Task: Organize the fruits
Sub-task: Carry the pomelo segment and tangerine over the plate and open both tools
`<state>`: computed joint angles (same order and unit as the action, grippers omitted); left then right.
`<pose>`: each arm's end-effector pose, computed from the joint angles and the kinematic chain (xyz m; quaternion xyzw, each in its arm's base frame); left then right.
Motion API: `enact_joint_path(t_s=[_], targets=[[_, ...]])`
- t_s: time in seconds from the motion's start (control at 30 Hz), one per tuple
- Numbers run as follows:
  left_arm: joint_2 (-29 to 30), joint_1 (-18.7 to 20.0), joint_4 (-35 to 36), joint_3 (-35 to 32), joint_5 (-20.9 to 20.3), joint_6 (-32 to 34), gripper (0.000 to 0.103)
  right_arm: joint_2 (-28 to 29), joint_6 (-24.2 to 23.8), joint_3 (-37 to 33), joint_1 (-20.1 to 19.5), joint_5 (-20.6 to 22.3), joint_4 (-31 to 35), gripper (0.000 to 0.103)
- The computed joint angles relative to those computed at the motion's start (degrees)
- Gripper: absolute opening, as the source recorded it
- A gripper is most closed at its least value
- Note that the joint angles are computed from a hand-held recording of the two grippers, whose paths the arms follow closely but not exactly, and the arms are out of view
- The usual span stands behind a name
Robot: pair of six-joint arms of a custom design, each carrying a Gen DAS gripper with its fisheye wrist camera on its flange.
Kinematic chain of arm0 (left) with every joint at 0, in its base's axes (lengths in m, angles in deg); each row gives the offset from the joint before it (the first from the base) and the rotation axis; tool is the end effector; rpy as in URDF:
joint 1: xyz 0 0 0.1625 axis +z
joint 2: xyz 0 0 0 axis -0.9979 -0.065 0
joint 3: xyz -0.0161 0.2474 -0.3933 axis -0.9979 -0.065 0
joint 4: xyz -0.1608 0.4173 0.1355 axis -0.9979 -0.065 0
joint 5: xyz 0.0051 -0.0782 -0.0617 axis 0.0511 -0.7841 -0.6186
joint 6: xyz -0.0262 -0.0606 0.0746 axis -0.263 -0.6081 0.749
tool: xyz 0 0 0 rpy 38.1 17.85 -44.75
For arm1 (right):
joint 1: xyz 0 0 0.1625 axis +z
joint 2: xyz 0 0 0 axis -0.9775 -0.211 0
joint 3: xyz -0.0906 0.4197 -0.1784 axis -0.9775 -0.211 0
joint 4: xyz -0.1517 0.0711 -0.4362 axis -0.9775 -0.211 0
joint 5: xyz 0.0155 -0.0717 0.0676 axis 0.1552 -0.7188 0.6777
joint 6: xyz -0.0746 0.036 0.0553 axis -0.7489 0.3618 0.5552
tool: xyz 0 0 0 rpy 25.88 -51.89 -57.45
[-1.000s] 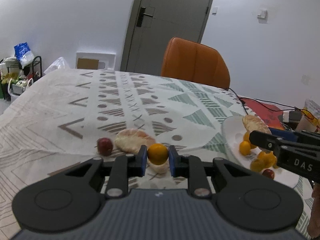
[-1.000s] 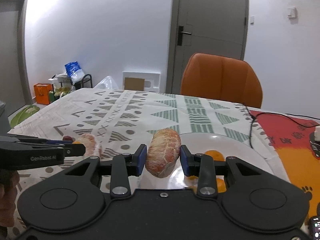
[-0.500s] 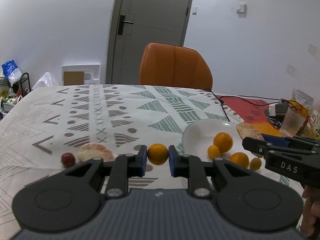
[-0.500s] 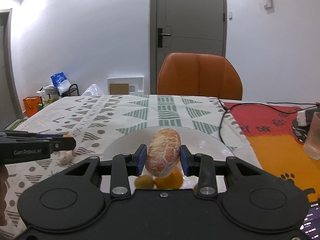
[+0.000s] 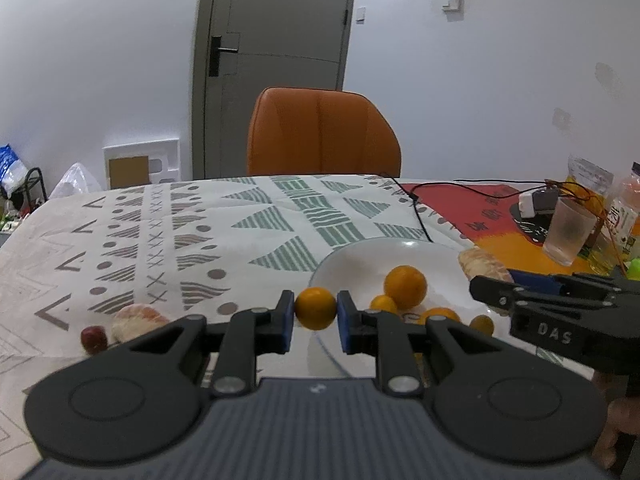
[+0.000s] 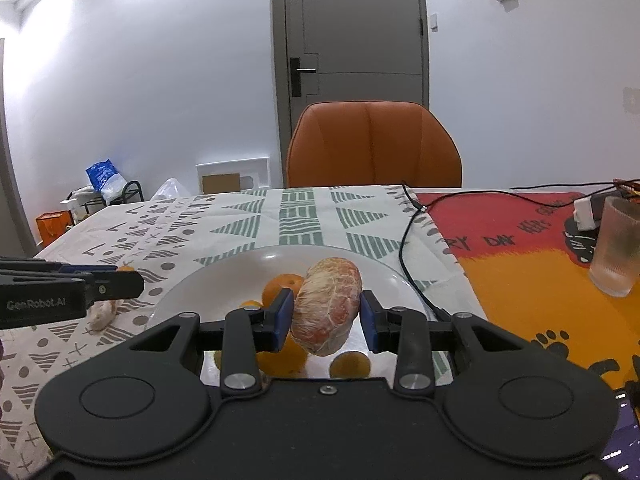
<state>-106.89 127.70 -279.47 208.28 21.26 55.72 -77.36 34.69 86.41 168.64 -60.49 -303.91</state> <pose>-0.2297 -0.4639 0.0653 0.3274 0.8406 -0.3865 0.1917 0.1060 -0.4181 0.1620 0.1758 -0.7831 0.5045 0.3184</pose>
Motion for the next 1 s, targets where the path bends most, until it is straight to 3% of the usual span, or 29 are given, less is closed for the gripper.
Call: enact_joint_path(t_s=[0.2,0.57,1.0], targets=[[1.2,-0.7,-0.1,-0.7,-0.7,0.9,0.021,-0.1,-0.1,0.8,-1.8,3.1,-1.4,0.041],[1.9,-1.2,1.9,-1.3,-1.9,1.2,0.021,-1.1,0.0,3.0,-1.9,2.8,-1.2,0.042],[-0.5,-2.3,2.7,1.2,1.1,-1.2,0.029,-2.2,1.9,4.3,-1.4,3.6,0.1,0.048]])
